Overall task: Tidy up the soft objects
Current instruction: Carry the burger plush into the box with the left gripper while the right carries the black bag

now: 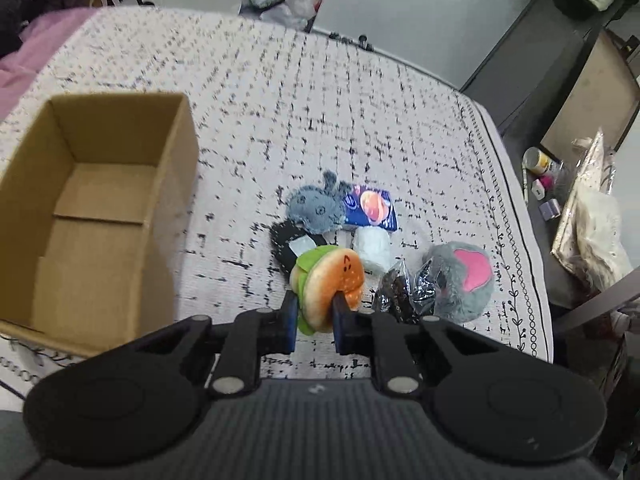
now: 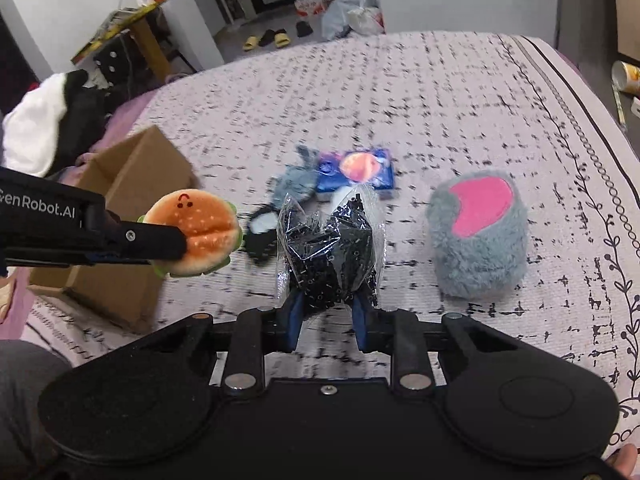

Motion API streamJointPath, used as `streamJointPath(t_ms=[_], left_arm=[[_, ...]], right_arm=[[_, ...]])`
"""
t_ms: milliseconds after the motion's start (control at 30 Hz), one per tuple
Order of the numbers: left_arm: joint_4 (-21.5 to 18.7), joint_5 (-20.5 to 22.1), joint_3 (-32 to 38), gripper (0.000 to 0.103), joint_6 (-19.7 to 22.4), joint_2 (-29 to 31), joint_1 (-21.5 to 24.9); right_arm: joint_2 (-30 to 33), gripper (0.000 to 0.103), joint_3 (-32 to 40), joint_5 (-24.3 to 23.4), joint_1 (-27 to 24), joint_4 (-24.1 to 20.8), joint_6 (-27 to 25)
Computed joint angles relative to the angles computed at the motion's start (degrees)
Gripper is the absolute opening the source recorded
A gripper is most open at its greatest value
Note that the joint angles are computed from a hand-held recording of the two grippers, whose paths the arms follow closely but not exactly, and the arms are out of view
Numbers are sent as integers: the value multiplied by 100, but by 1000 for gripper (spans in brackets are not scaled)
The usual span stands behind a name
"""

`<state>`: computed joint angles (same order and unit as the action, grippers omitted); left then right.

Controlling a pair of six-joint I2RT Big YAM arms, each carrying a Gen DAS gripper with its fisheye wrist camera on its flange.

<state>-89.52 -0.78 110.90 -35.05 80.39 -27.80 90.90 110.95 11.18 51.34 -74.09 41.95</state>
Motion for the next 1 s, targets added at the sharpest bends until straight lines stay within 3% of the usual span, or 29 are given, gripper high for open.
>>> streamJointPath(t_ms=[600, 1000], left_arm=[[124, -115, 17, 16, 342, -610, 503], [217, 158, -238, 16, 607, -897, 1412]], right_arm=[[732, 26, 1801, 623, 443, -551, -49], [1798, 26, 3639, 473, 530, -1081, -172]])
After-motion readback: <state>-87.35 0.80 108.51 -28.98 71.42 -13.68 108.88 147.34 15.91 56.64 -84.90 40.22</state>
